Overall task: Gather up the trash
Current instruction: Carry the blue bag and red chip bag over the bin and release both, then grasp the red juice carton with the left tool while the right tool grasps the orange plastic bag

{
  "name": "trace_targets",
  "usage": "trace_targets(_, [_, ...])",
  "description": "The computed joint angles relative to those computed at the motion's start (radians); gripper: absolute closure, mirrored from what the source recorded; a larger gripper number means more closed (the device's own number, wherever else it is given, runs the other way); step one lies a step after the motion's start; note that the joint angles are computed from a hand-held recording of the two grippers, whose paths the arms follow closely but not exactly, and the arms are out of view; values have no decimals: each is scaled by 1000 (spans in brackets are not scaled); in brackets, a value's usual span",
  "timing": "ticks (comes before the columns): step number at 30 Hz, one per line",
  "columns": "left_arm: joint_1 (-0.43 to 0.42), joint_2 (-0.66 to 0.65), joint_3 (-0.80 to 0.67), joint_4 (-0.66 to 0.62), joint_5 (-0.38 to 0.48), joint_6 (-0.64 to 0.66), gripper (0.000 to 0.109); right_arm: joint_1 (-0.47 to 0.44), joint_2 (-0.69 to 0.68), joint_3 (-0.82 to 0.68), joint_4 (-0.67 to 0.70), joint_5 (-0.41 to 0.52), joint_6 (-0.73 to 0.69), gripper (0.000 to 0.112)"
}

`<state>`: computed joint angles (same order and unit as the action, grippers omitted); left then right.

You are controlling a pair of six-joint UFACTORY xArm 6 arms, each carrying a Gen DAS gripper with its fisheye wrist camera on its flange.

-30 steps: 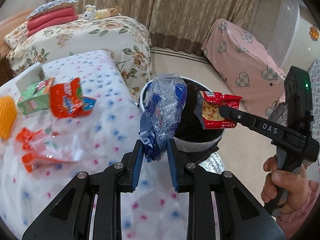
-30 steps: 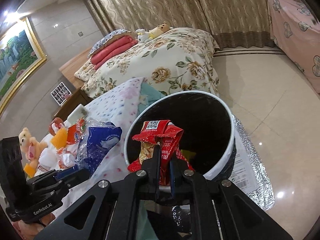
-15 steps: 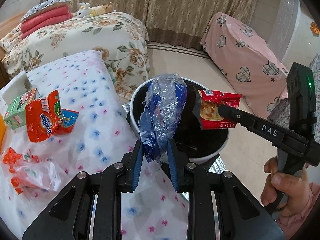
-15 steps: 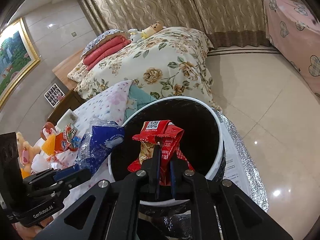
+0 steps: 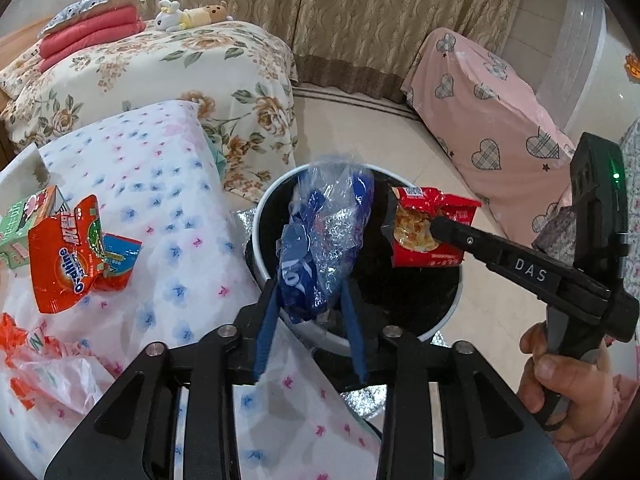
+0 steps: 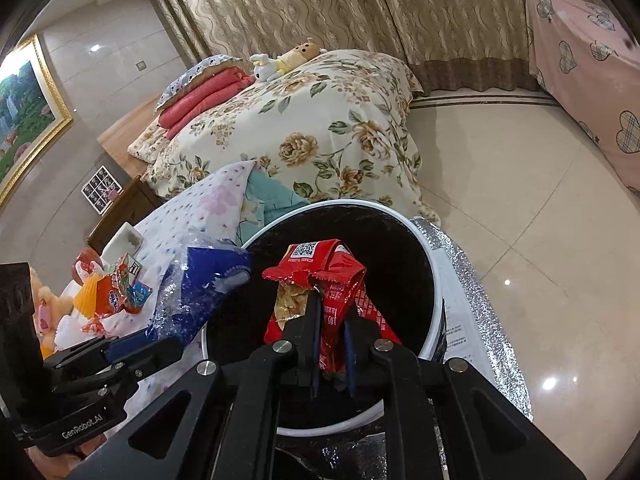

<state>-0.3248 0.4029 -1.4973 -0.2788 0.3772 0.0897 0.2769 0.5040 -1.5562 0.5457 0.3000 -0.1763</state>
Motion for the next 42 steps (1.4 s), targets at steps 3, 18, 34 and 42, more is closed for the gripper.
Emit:
trace_targets(3, [1, -10, 16, 4, -14, -10, 58, -7, 9, -13, -46, 15, 49, 74])
trace_targets(18, [32, -220, 315, -104, -175, 5, 43, 43, -50, 63, 142, -24, -88, 34])
trace_targets(34, [137, -433, 609, -142, -277, -42, 42, 159, -63, 62, 281, 14, -218, 32])
trace_targets(42, [193, -495, 703, -140, -300, -69, 42, 206, -47, 35, 282, 46, -243, 31])
